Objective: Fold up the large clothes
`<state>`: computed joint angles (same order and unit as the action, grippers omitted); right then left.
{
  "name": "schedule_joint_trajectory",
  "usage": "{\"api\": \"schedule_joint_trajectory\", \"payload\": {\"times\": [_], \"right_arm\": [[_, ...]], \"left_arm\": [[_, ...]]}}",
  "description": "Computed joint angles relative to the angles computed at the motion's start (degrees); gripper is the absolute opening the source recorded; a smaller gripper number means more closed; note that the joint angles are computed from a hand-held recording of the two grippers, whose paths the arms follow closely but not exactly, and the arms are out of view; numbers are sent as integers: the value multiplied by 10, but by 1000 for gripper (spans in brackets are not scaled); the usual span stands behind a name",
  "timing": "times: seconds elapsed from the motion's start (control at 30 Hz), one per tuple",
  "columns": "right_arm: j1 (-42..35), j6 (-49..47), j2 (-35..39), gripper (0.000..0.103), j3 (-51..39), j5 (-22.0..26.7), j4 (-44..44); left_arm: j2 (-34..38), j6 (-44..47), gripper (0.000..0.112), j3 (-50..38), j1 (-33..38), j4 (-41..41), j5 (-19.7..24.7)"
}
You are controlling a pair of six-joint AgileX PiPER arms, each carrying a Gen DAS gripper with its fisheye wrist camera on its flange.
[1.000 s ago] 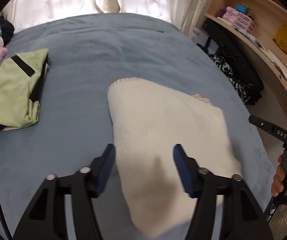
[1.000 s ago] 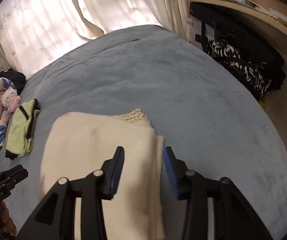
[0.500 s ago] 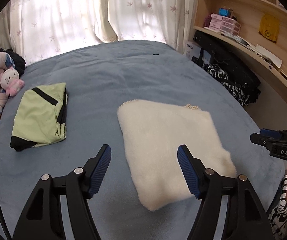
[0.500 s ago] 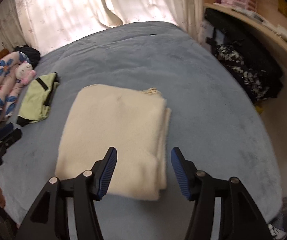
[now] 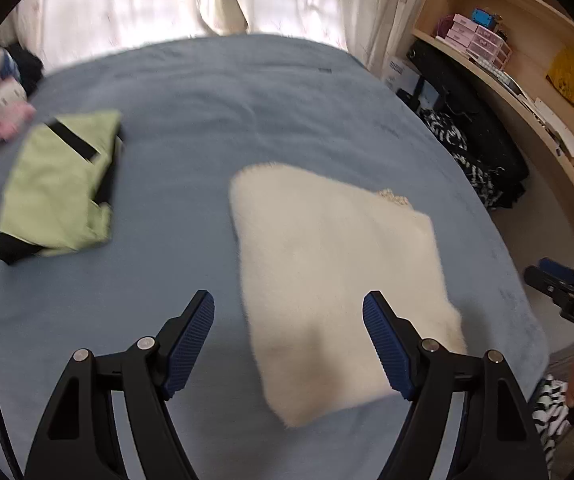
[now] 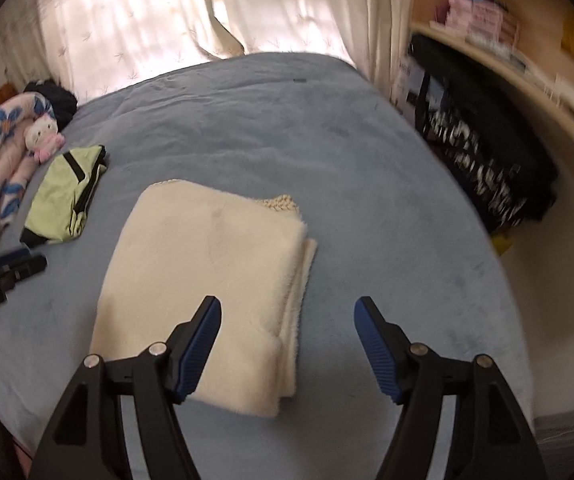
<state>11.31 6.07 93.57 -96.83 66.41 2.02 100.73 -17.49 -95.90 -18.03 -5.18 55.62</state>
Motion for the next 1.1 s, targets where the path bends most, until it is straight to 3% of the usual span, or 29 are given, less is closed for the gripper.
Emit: {"api": "schedule_joint_trajectory", "payload": {"times": [0.17, 0.4, 0.73, 0.93, 1.03, 1.1], "right_arm": [[-101, -97, 96, 78, 15, -7, 195], [-165, -196, 212, 78, 37, 7, 370], [-152, -290, 292, 82, 35, 16, 466], [-118, -323, 290, 103, 67, -42, 494], [-85, -303, 263, 103, 93, -96, 451], [-86, -303, 262, 103, 95, -97, 450]], "left_arm": [[70, 136, 75, 17, 54, -175, -24], [152, 221, 76, 22, 78, -278, -48], [212, 315, 101, 40, 98, -402, -96], [257, 386, 103, 41, 114, -518, -87], [258, 401, 103, 48, 109, -530, -102], [254, 393, 102, 47, 97, -513, -124]]}}
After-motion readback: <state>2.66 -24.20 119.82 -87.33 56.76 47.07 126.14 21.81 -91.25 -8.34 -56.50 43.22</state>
